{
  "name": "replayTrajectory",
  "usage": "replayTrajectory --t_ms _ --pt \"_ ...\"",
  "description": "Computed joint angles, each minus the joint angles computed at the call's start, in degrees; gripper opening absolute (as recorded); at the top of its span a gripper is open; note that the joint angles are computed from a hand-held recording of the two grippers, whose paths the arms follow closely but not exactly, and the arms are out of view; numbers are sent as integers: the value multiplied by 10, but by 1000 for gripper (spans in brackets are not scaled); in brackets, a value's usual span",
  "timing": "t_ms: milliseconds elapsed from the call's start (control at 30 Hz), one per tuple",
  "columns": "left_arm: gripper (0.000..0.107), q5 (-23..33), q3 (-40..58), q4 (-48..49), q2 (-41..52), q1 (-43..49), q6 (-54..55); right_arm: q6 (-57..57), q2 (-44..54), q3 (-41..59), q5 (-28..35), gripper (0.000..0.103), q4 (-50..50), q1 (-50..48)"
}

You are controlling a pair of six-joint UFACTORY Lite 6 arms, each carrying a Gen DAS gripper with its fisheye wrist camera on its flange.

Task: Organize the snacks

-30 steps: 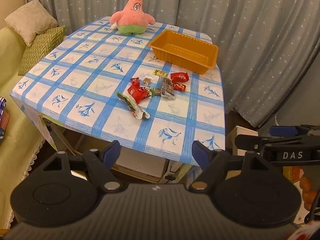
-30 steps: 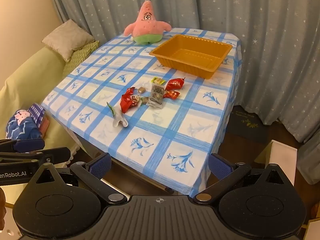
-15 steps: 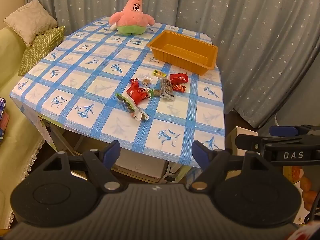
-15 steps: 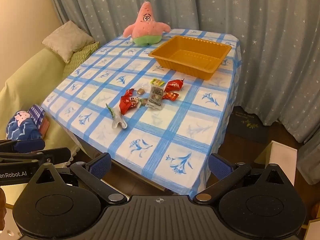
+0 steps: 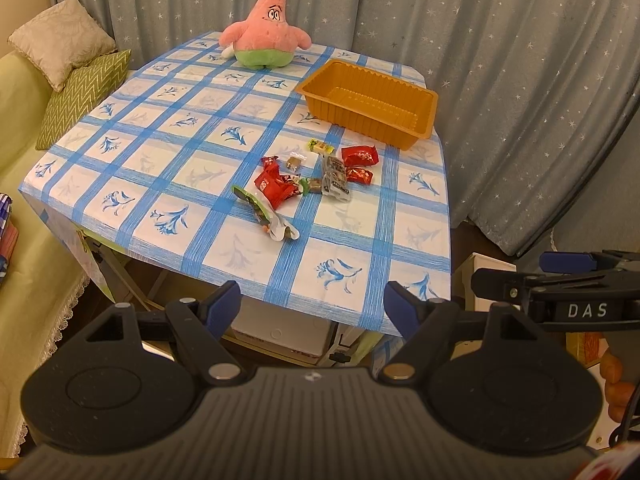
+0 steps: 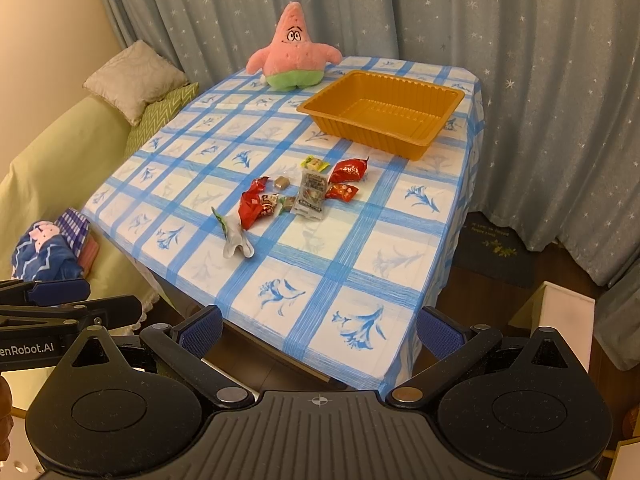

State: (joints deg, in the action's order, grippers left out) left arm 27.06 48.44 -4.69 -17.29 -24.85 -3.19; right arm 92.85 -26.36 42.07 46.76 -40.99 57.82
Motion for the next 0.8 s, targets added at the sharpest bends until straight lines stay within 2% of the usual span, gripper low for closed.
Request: replayTrajectory --t_ms 800 --pt "77 3 1 -1 1 0 0 -2 16 6 -14 103 -3 -11"
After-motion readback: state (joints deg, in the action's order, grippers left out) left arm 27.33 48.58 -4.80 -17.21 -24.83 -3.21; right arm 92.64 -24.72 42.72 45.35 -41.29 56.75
